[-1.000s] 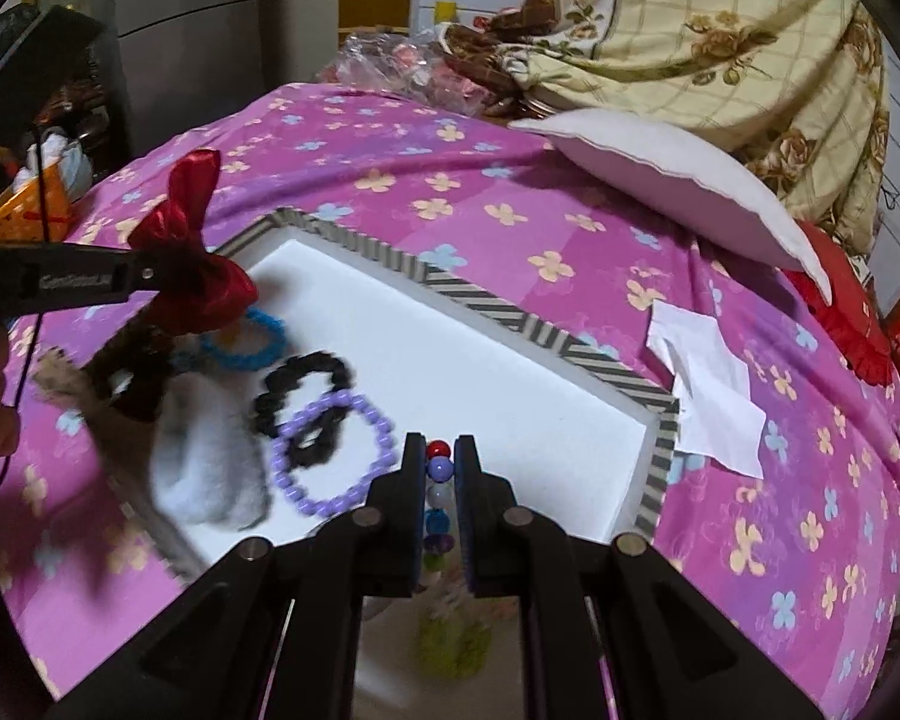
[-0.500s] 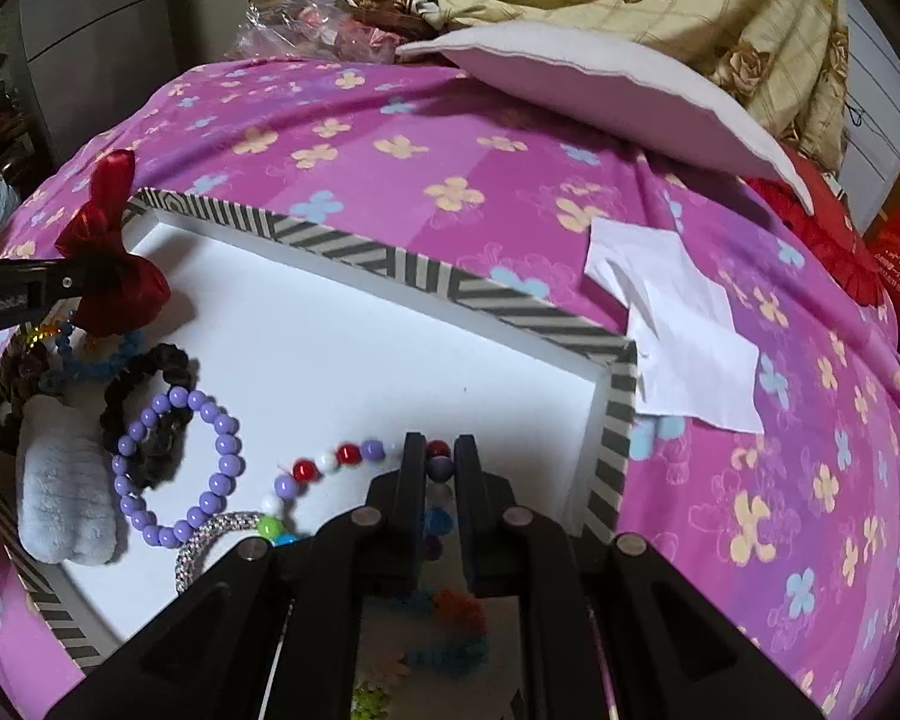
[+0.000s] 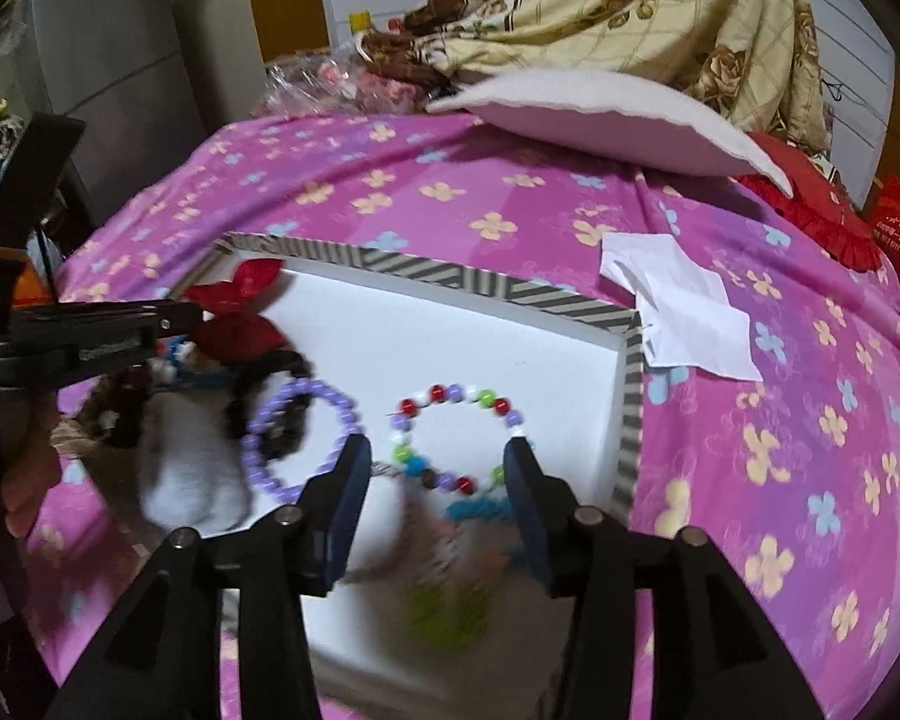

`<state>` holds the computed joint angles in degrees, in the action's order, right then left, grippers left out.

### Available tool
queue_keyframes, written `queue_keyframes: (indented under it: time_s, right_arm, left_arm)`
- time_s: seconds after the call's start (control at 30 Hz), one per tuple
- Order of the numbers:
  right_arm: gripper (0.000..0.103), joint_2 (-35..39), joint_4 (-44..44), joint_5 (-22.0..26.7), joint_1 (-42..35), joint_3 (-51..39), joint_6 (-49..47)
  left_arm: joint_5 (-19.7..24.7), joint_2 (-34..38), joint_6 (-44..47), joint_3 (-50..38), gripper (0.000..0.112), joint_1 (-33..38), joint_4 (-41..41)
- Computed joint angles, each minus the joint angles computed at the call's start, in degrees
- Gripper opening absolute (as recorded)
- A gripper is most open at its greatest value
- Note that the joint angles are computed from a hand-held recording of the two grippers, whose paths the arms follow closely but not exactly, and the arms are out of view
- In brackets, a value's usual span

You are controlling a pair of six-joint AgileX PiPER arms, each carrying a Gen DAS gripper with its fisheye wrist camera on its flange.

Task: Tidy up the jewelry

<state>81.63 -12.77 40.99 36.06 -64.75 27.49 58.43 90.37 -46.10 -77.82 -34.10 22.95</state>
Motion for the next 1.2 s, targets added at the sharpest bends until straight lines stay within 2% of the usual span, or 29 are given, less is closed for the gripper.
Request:
queue_keyframes:
  time_s: [0.17, 0.3, 0.47, 0.83, 1.2]
  right_arm:
    - [0.058, -4.4, -4.8, -0.3, 4.9, 3.3, 10.1]
    - [0.063, -6.5, -10.6, 1.6, 8.4, 4.9, 19.6]
    - [0.064, -7.7, -13.0, 3.0, 10.6, 5.8, 24.6]
    - [0.066, -8.2, -14.8, 5.2, 13.8, 5.1, 27.2]
    - [0.067, -8.4, -15.9, 6.5, 15.0, 4.8, 28.3]
  left_arm:
    - [0.7, -5.6, -4.8, 4.8, 0.041, -3.4, 3.6]
    - [1.8, -9.7, -9.5, 8.2, 0.041, -6.5, 6.6]
    - [4.0, -12.6, -13.8, 10.6, 0.041, -11.0, 10.5]
    - [7.9, -16.3, -19.5, 12.9, 0.041, -17.1, 15.1]
    - [9.7, -17.1, -20.7, 13.0, 0.041, -18.9, 15.6]
